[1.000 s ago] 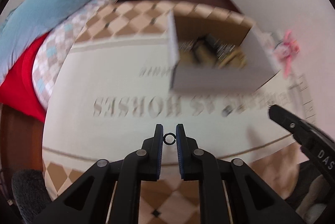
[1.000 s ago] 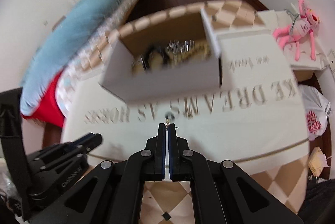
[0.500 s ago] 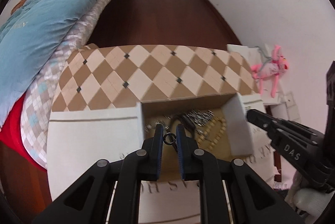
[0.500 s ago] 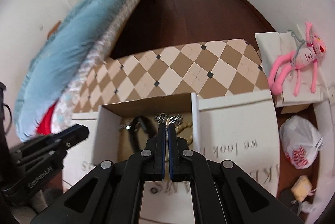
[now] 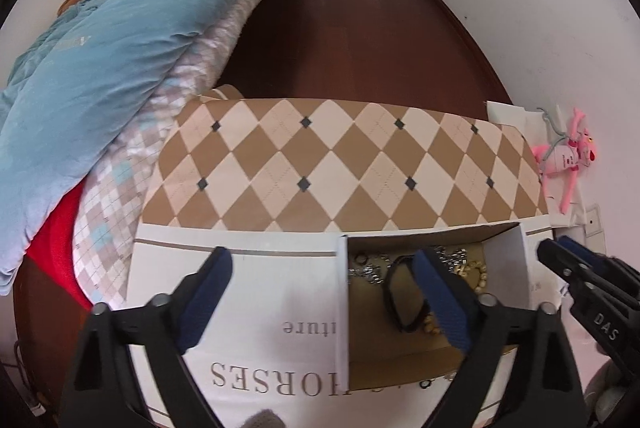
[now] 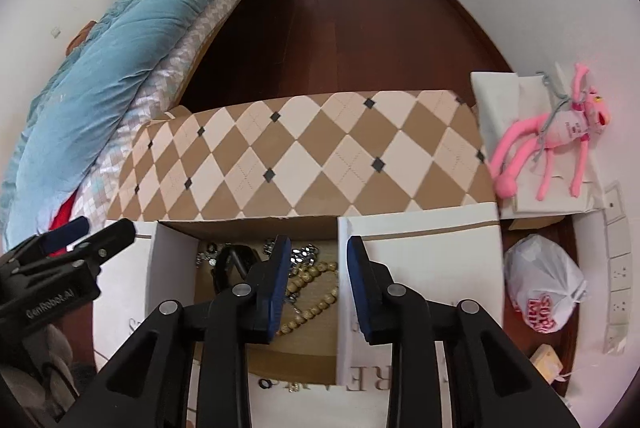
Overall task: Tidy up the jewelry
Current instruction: 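Lower the ring and earring into the box and open both grippers, then lift both tools back from the box toward the cloth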
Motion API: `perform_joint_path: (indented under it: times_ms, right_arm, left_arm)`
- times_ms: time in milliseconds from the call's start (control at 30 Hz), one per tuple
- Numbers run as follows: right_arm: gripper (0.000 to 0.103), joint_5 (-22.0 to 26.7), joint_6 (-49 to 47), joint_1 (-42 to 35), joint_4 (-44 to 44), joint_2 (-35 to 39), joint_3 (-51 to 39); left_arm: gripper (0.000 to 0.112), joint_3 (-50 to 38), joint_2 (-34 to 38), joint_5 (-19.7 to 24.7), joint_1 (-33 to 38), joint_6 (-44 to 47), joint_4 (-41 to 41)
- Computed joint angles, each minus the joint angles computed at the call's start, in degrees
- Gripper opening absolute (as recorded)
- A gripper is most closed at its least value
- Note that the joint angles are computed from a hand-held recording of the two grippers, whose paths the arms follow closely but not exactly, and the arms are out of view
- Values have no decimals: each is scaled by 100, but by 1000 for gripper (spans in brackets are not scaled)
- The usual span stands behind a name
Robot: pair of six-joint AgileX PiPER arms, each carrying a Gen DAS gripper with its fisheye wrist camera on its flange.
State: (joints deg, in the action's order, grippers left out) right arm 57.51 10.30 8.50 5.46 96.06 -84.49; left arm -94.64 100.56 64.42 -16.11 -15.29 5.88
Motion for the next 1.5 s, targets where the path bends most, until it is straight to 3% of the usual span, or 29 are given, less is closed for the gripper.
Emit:
perform_joint_path:
  times_ms: [67,167,200,633,867,1167,1500]
  right_arm:
    - [52,9,266,162,-409,-117,97]
    - [90,61,506,367,-845,-195,234]
    - [96,73,591,446,-979,-224,310]
    - [102,0,1285,980,-1607,-654,1215]
    - [102,141,1694,1176,-1983,-1307,1454]
    - [102,536,2276,1642,-2504,-2321,1628]
    - [102,1232,2715,2182,-2891,-3046,1232]
  left_arm:
    - [97,183,-103,-75,1,-61,78]
    - [103,661,-382,-329,-73,-211,291]
    - [103,836,-483,-411,-113,-278,369]
    - [103,1978,-1124,-738,-333,-641,393]
    - [103,2362,-1763,-753,-672,-980,626]
    - [103,2323,-2551,-382,-1207,-1459,1015]
    - [103,1903,-3003,161,-1700,-1692,1221]
